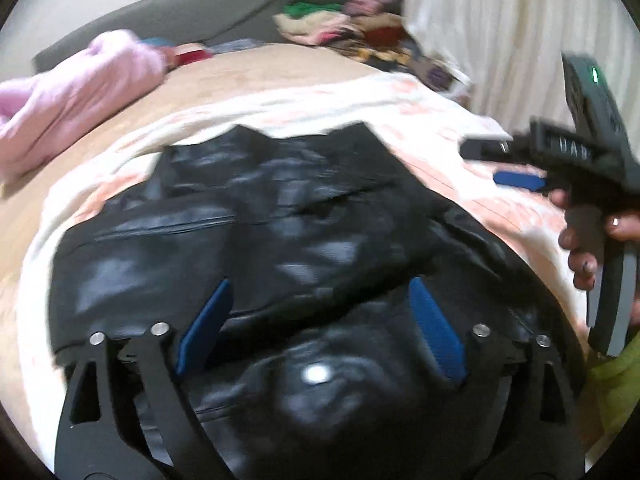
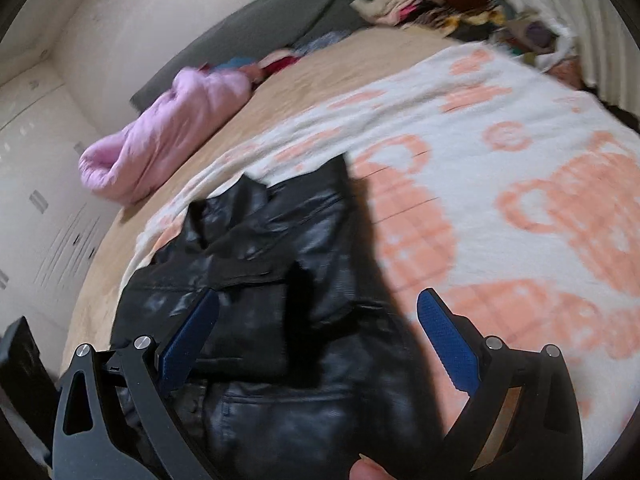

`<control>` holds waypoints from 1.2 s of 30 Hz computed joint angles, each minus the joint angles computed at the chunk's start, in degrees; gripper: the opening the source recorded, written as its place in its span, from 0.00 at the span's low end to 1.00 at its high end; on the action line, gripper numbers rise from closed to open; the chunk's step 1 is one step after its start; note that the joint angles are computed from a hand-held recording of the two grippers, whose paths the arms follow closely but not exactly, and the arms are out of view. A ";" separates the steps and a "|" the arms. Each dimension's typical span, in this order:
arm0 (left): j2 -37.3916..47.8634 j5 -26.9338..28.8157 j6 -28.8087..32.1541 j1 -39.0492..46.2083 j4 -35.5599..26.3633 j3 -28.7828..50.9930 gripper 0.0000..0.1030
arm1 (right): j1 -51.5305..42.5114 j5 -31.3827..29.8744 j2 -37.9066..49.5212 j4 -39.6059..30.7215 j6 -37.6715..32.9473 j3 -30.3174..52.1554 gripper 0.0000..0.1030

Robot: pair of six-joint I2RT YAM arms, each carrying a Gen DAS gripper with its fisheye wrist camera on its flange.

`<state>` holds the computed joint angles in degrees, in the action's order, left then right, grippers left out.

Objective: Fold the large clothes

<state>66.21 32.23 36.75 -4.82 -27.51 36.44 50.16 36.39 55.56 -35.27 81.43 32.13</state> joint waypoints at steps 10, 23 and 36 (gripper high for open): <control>13.59 1.32 -2.27 19.19 0.84 13.34 0.91 | -16.17 -18.41 16.36 22.48 -14.95 2.02 0.93; 23.76 2.84 -9.64 25.59 -1.62 25.89 0.91 | -12.68 -8.09 17.49 20.22 -34.56 12.66 0.15; 26.71 -2.09 -13.89 15.37 2.39 25.51 0.91 | -12.74 -3.86 15.20 16.85 -40.10 13.11 0.15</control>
<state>92.91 30.13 22.86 10.55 -25.12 61.95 37.42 32.53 70.76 -18.43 41.33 45.24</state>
